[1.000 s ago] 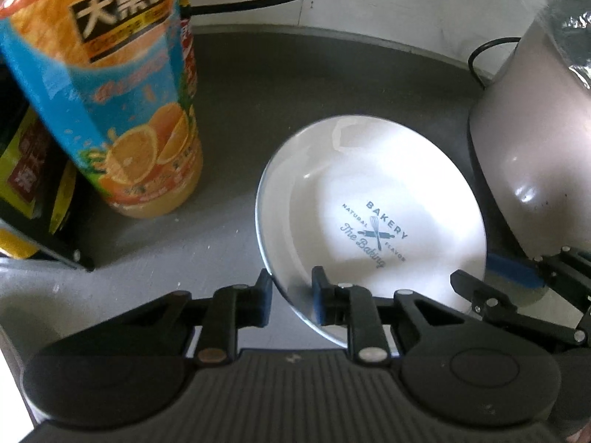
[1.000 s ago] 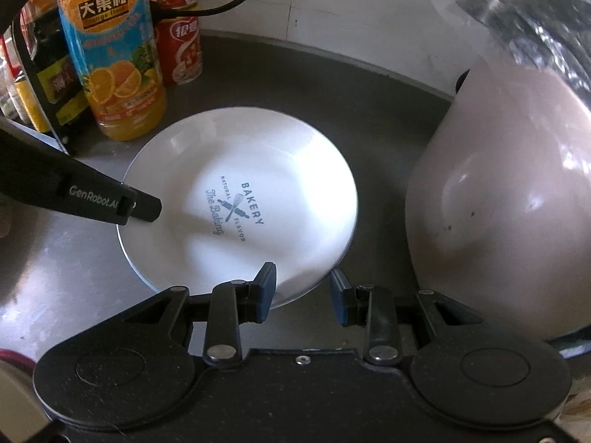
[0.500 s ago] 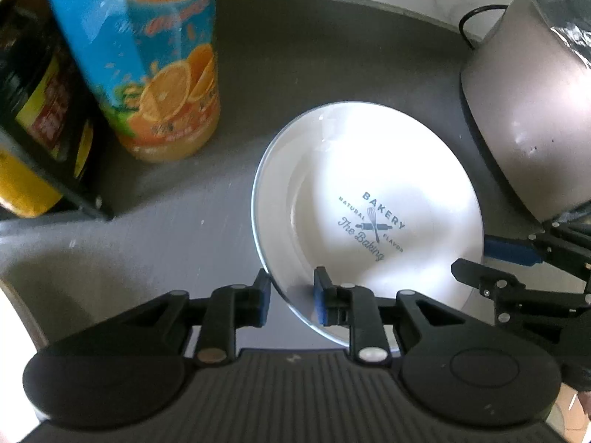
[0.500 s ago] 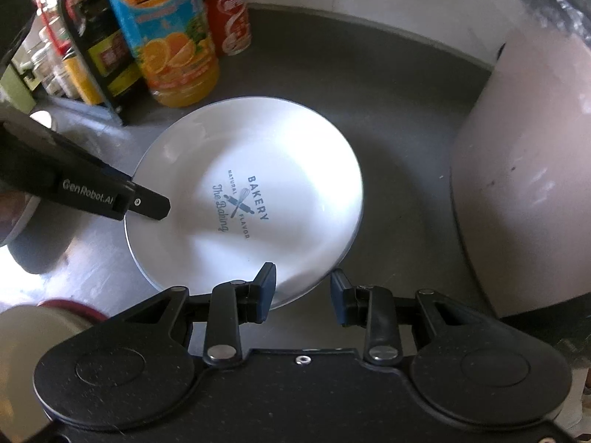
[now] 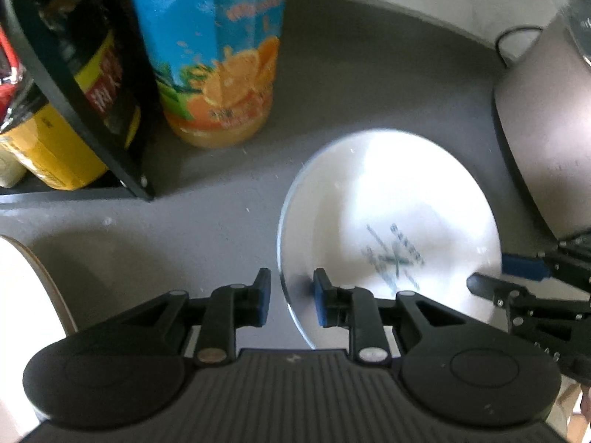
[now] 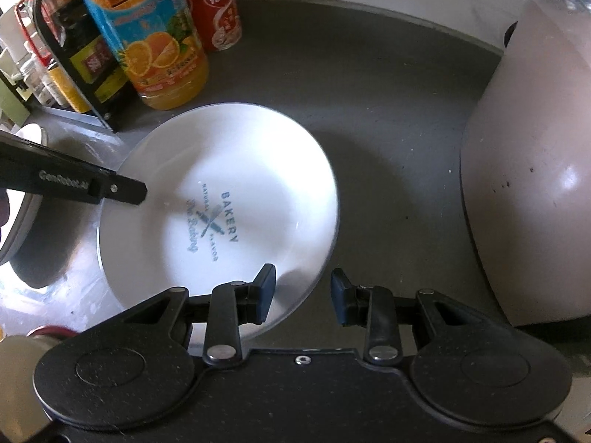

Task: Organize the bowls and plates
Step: 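Lift the 'BAKERY' plate with both tools and carry it over the 'Sweet' plate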

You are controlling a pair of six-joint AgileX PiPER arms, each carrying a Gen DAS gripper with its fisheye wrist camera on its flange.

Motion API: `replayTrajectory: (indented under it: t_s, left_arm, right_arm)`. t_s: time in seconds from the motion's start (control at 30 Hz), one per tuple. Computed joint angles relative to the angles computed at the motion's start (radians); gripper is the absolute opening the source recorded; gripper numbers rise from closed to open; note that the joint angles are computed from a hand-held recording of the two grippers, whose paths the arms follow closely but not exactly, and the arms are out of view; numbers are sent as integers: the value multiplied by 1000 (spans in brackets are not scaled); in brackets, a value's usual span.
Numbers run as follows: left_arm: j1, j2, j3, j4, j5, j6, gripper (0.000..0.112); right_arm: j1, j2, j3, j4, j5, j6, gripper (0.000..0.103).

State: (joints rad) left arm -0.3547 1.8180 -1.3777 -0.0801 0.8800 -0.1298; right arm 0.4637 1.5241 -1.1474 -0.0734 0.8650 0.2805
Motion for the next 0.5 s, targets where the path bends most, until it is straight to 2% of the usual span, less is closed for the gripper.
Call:
replayTrajectory:
  t_s: [0.13,0.2,0.5]
  left_arm:
    - [12,-4,4,-8,-28,-12,20]
    - [32,-11,4,-45,-19,14,15]
    - [52,-21,14,-54,-9,5,13]
  right_arm:
    - [-3,25,-14,-15,-9,11,33]
    - [-4,42,-33,-17,-7,3,29]
    - [-2,62,-98,27,38,-4,20]
